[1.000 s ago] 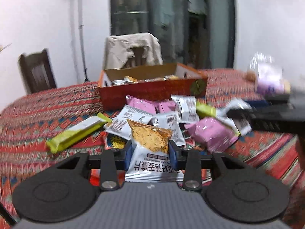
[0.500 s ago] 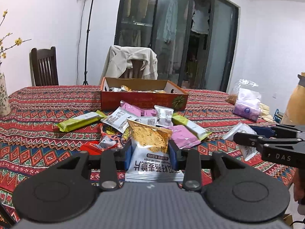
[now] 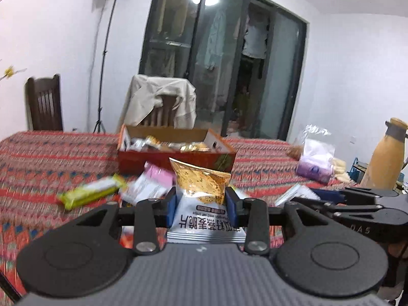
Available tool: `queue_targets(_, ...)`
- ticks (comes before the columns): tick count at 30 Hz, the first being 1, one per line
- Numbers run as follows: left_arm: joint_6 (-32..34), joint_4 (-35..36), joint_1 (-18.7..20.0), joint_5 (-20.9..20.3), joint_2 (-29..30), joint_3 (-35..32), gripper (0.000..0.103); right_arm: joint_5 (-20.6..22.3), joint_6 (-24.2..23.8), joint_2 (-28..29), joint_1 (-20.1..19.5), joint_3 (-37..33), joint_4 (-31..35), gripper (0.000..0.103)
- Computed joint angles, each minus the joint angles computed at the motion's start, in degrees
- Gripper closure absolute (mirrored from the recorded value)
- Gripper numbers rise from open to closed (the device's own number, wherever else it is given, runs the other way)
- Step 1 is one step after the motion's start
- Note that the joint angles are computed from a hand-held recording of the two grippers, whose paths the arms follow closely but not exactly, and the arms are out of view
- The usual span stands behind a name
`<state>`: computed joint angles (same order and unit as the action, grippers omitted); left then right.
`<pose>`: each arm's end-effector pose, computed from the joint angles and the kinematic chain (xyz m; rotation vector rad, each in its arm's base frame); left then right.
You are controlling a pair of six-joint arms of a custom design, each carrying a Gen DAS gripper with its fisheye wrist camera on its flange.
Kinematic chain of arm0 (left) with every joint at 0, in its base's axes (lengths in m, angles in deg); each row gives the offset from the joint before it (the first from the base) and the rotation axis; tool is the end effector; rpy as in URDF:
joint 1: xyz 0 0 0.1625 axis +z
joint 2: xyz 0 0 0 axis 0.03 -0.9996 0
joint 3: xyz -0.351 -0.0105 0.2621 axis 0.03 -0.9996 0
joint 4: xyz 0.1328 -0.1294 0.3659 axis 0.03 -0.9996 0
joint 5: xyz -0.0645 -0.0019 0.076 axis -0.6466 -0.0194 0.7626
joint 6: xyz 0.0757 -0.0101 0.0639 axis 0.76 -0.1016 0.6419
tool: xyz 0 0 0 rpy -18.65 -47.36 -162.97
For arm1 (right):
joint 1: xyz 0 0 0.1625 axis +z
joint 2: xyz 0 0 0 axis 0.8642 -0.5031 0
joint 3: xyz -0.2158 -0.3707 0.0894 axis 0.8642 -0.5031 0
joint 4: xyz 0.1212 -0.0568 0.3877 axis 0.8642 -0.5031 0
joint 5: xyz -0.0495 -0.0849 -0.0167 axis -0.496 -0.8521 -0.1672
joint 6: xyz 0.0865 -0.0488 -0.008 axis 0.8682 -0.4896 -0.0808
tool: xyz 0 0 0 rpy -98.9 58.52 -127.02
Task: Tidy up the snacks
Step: 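Carry both packets into the cardboard box and open both tools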
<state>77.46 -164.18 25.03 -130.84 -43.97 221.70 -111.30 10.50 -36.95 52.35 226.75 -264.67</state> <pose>-0.2120 -0.3307 0.2334 1.0320 2.3844 -1.2428 0.2179 -0.2977 0.1607 0.7002 -2.1767 1.4068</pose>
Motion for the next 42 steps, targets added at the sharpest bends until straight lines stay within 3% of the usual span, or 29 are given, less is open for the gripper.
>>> queue_targets(6, 4.98, 8.78, 7.64, -9.66, 4.49, -14.9, 0.064, 5.6, -0.83, -10.57, -2.87, -5.81, 15.71, 0.062)
queue_targets(8, 6.31, 11.68, 8.88, -10.7, 6.42, -19.55, 0.064, 8.2, 0.0, -14.66, -4.16, -8.82, 23.03, 0.062)
queue_targets(12, 9.05, 17.5, 11.14, -12.57, 10.89, -29.64, 0.063, 9.27, -0.22, -18.37, -5.33, -16.68, 34.49, 0.062)
queue_targets(17, 10.14, 23.78, 14.24, -11.58, 18.53, -42.93, 0.063, 10.47, 1.89, -19.03, -7.39, -28.87, 49.51, 0.062)
queue_targets(25, 10.09, 34.64, 20.04, -11.98, 30.84, -62.85, 0.063, 13.04, 6.49, -12.35, -10.88, -48.58, 68.51, 0.061)
queue_targets(35, 8.87, 48.05, 27.48, -14.07, 47.72, -87.72, 0.063, 4.83, 4.18, 5.2, -13.39, -74.85, 82.07, 0.061)
queue_targets(42, 4.68, 57.57, 32.6, -14.08, 58.96, -103.32, 0.063, 3.9, 8.99, 15.17, -17.64, -89.14, 92.46, 0.061)
